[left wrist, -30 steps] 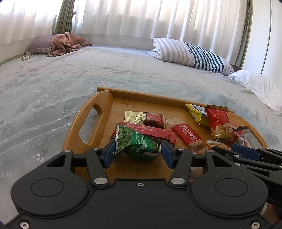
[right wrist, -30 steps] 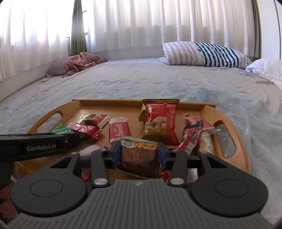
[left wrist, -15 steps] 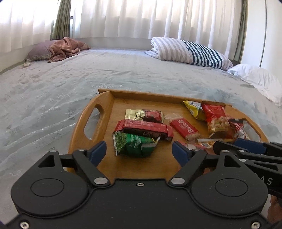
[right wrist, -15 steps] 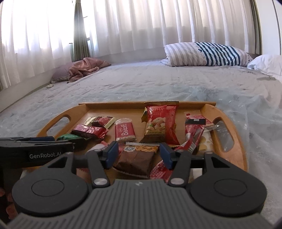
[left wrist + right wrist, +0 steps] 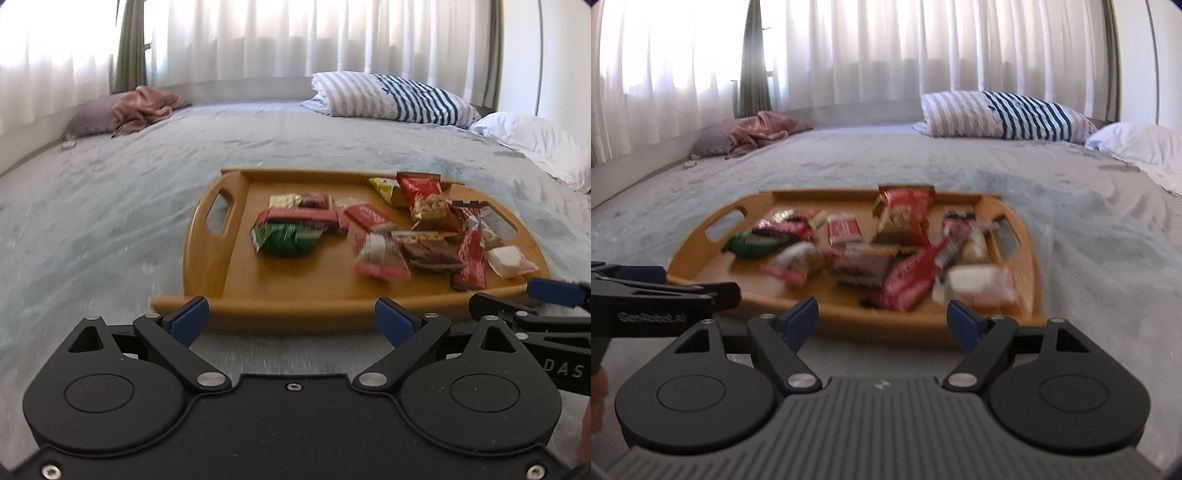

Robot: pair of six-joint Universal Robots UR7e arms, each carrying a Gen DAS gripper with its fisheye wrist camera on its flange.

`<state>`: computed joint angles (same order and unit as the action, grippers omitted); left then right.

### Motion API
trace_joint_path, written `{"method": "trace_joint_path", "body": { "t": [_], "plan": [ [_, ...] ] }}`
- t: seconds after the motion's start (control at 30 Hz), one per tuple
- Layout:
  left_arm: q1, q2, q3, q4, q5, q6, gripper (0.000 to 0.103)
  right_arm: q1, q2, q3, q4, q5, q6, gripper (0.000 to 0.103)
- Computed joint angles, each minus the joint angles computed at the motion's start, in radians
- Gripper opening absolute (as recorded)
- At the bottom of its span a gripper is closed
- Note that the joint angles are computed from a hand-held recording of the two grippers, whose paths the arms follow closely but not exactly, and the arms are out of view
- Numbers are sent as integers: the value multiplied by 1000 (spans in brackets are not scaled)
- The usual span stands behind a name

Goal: Organize snacks

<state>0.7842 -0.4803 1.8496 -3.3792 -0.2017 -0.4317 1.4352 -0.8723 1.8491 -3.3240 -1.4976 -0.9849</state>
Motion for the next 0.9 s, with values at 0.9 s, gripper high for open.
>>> {"method": "trace_joint_path", "body": {
  "t": [0.9],
  "plan": [
    [4, -16, 51, 202, -31, -223, 103, -8, 18, 6, -14, -76, -3, 92]
  ]
}}
